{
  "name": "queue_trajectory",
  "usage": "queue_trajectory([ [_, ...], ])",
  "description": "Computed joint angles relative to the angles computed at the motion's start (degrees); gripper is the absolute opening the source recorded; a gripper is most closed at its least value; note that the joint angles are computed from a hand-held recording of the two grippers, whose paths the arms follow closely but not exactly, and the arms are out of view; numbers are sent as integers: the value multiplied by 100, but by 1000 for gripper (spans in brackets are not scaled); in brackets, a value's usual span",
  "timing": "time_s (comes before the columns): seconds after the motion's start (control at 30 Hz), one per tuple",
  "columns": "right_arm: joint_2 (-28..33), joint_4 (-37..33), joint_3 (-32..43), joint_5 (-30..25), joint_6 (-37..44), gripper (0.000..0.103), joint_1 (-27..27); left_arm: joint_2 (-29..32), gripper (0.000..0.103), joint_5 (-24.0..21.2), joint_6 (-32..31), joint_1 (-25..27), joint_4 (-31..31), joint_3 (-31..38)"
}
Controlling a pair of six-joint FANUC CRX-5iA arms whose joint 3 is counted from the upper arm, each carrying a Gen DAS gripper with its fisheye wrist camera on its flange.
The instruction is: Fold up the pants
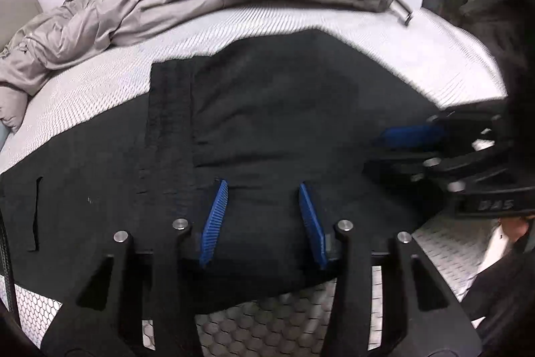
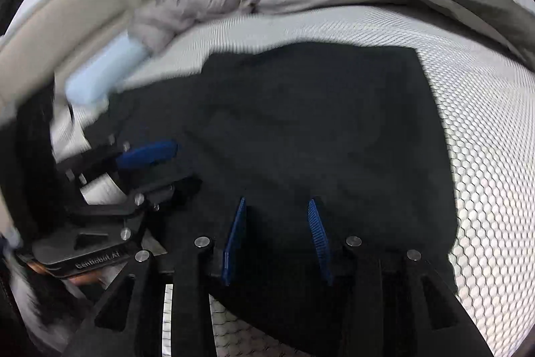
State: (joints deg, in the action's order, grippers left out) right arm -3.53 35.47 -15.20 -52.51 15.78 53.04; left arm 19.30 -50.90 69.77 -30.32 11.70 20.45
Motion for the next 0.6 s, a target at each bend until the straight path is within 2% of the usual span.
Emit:
queue_trajectory([
  [0.07, -45, 131, -118, -142, 38, 39, 60, -8, 40, -29, -97, 143, 299, -111],
  [0.17, -123, 637, -347, -1377, -327, 39, 360, -137, 37, 35, -212, 251, 393, -323],
  [0.2, -218, 686, -478, -1512, -416, 40, 402, -171, 37, 59, -227, 253, 383, -369],
  [0.27, -654, 654, -831, -1231, -847, 40, 427, -220, 37, 29, -107, 233, 286, -345],
  [0.3, -710, 724, -856, -1276, -980, 40, 471, -277, 37, -54, 23, 214, 255, -328],
  [0.4, -733, 1019, -825, -1103, -1112, 40, 511, -250, 37, -147, -90, 240, 829, -231],
  [0.43, -711, 1047, -783, -955, -1131, 40, 474, -109, 38, -229, -148, 217, 970, -41],
  [0.53, -395, 1044, -471, -503, -1027, 40, 261, 530, 38, -731, 45, 43, 579, 1056],
  [0.6, -76, 701, -141, -313, -657, 40, 39, 908, 38, -1090, 168, -43, 262, 1641],
])
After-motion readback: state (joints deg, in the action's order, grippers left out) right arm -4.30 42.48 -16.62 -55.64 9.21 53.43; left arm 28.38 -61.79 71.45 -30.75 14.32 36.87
